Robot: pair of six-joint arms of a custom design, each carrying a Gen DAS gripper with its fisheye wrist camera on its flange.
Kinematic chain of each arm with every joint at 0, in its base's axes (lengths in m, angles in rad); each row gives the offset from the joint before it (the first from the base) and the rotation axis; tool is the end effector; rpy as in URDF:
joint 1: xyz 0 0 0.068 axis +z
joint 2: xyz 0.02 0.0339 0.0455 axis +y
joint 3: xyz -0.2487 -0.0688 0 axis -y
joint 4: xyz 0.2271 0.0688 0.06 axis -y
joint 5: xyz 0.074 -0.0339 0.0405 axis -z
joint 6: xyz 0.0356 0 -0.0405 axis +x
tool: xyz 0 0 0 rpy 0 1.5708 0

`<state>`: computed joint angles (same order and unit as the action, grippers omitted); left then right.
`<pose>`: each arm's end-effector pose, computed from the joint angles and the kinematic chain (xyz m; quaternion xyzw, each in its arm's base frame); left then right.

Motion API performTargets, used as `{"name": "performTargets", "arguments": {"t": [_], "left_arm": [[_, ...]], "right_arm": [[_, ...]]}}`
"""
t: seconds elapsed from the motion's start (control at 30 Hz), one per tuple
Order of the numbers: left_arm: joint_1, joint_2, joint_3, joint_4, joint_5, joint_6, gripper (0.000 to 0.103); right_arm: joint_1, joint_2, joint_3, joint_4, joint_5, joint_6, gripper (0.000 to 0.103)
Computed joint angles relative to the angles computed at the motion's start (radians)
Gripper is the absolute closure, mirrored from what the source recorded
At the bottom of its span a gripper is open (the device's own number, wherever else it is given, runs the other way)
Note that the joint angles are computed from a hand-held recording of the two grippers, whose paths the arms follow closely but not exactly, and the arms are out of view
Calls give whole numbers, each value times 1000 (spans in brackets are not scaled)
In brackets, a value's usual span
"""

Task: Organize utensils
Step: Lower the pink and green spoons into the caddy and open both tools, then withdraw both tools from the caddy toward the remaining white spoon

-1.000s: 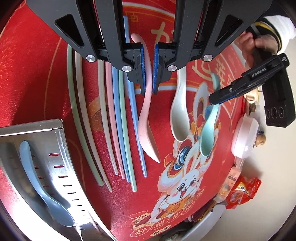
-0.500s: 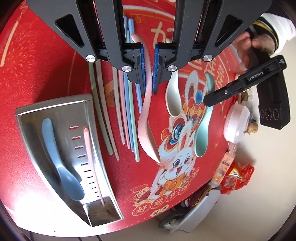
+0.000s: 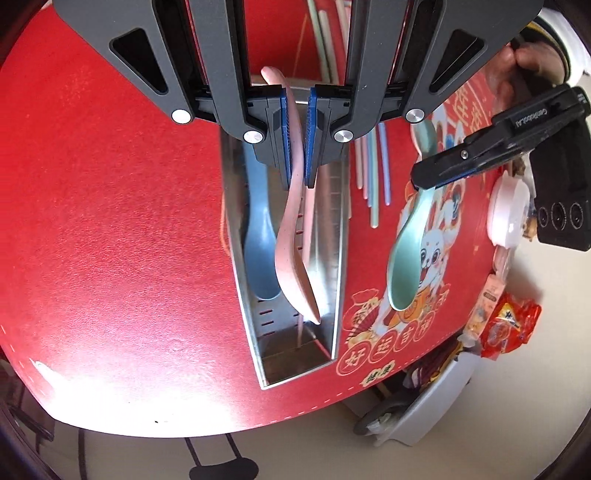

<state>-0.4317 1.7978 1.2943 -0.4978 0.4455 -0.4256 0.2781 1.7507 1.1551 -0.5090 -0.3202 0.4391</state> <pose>0.3215 -0.1650 0.2094 0.0649 0.9358 -0.3067 0.1611 0.3187 0.1026 0.1842 0.0405 0.9604 0.2253 0.1591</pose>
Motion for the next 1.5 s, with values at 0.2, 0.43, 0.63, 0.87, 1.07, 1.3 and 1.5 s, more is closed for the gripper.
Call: {"name": "performTargets", "arguments": {"t": [0.2,0.43,0.63,0.87,1.07,1.3,1.5], "left_arm": [[-43,100,89,-2,-14,-63,91],[-63,184,152,-23,-28,-104,91],[-68,232,207,-38,-21,-112,91],[-48,222,216,-24,-27,-110,85],[-13,138,183,-40,-63,-63,71],[69,-33,44,-70,-165,43,21],[162,-194,-129,-111,-230,146,6]], "right_arm": [[-37,90,66,-32,-43,-16,96],[-48,145,111,-54,-49,-17,96],[-58,156,118,-44,-73,-9,94],[-56,104,103,-46,-42,3,94],[-46,7,38,-40,-6,14,94],[9,-132,-79,2,58,50,94],[141,-206,-148,-5,208,62,48]]}}
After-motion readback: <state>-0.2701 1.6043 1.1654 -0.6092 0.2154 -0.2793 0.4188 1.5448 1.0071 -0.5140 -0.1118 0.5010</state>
